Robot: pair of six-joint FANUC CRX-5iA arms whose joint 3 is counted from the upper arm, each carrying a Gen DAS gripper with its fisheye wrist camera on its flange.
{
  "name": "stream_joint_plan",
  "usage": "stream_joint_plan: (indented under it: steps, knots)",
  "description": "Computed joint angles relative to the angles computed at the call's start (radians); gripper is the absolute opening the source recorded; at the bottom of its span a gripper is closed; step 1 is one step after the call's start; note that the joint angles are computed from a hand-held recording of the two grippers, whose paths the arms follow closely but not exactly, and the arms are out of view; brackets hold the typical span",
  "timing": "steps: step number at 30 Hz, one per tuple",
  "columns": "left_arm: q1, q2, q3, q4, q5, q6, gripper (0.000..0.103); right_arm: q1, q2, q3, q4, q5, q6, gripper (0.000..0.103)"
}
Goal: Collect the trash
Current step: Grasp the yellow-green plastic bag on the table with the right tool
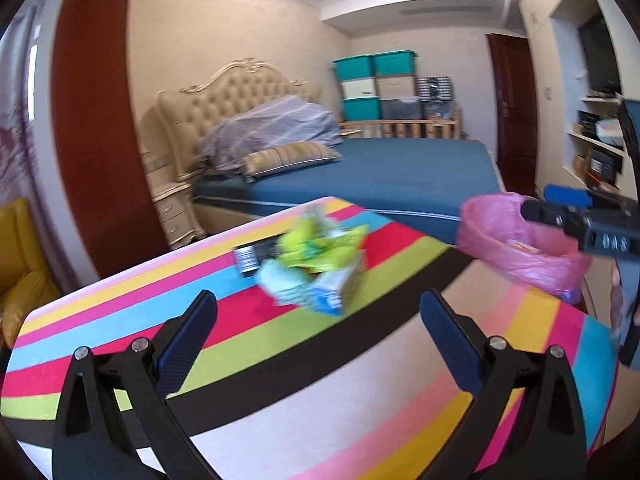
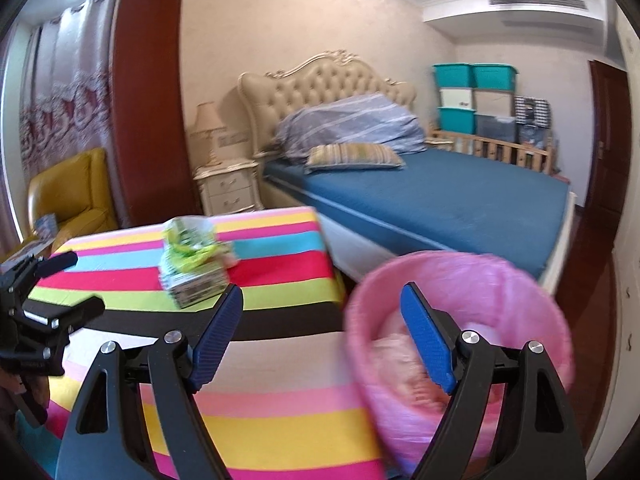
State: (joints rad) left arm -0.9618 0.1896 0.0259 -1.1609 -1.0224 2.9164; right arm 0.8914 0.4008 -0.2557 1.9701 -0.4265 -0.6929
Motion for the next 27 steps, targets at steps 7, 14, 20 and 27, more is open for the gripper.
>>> stream_joint_plan:
  steps: [7,14,20,27]
  knots:
    - [0.02,-0.067,-0.07,-0.01,-0.06,0.037,0.098,0.076,0.122,0.175,-0.222,0.039,0.246,0.078]
    - [0.035,-0.14,-0.159,-0.019,-0.067,0.077,0.098,0.15,0.286,0.439,-0.523,0.023,0.571,0.078]
    - [0.07,-0.186,-0.205,0.013,-0.016,0.112,0.098,0.202,0.468,0.759,-0.816,-0.075,0.902,0.078]
    - [0.105,-0.201,-0.219,0.039,0.035,0.101,0.098,0.224,0.641,1.117,-1.156,-0.251,1.264,0.053]
